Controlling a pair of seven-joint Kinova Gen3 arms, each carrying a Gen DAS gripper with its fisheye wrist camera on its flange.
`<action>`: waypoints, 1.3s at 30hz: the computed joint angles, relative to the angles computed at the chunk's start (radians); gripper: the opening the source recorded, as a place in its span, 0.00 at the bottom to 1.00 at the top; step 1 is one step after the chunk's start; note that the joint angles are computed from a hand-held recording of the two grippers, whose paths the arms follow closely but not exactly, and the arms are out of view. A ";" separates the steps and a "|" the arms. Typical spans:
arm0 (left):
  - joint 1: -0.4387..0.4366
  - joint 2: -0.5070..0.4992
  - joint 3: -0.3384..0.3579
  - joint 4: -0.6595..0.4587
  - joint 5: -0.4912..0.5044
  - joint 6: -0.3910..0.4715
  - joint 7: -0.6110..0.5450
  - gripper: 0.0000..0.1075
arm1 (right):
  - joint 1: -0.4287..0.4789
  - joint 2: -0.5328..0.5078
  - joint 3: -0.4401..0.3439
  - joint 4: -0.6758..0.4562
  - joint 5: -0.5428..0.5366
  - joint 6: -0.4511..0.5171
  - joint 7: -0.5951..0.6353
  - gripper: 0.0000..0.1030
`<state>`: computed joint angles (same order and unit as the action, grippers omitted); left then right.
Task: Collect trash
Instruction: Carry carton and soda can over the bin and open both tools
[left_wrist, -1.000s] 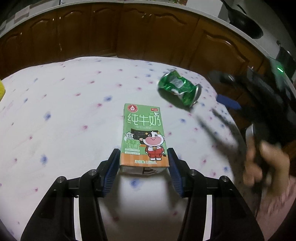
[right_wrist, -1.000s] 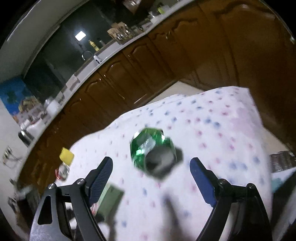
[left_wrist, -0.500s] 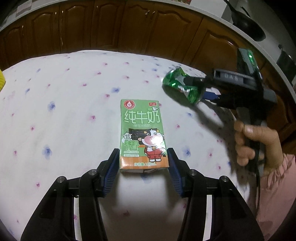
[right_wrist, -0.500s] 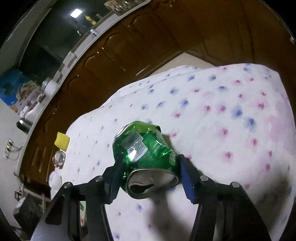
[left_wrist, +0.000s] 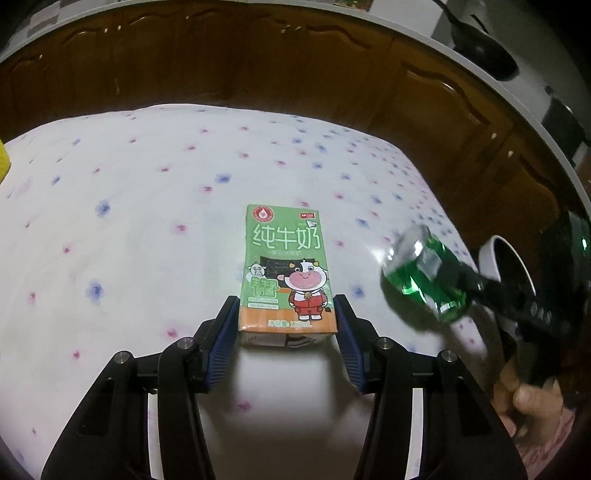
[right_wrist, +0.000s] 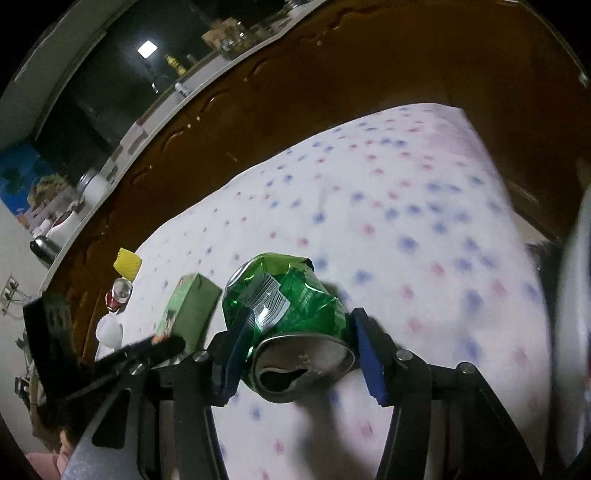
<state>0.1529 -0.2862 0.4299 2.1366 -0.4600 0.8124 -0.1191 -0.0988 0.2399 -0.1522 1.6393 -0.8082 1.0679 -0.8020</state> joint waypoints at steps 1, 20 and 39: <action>0.002 0.000 0.003 -0.001 -0.002 -0.001 0.001 0.46 | 0.014 -0.025 0.007 0.027 -0.004 -0.008 0.010 0.53; 0.042 -0.008 0.059 -0.029 -0.013 0.030 0.048 0.46 | 0.007 -0.167 0.073 0.203 -0.039 -0.074 0.070 0.54; 0.202 0.148 0.125 -0.186 -0.229 0.110 0.162 0.46 | 0.158 -0.272 0.235 0.213 -0.169 0.074 0.184 0.54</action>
<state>0.3547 -0.1383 0.5552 1.9507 -0.6889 0.9220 0.0429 0.0594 -0.0325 0.0831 1.8527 -0.9771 1.1420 -0.6177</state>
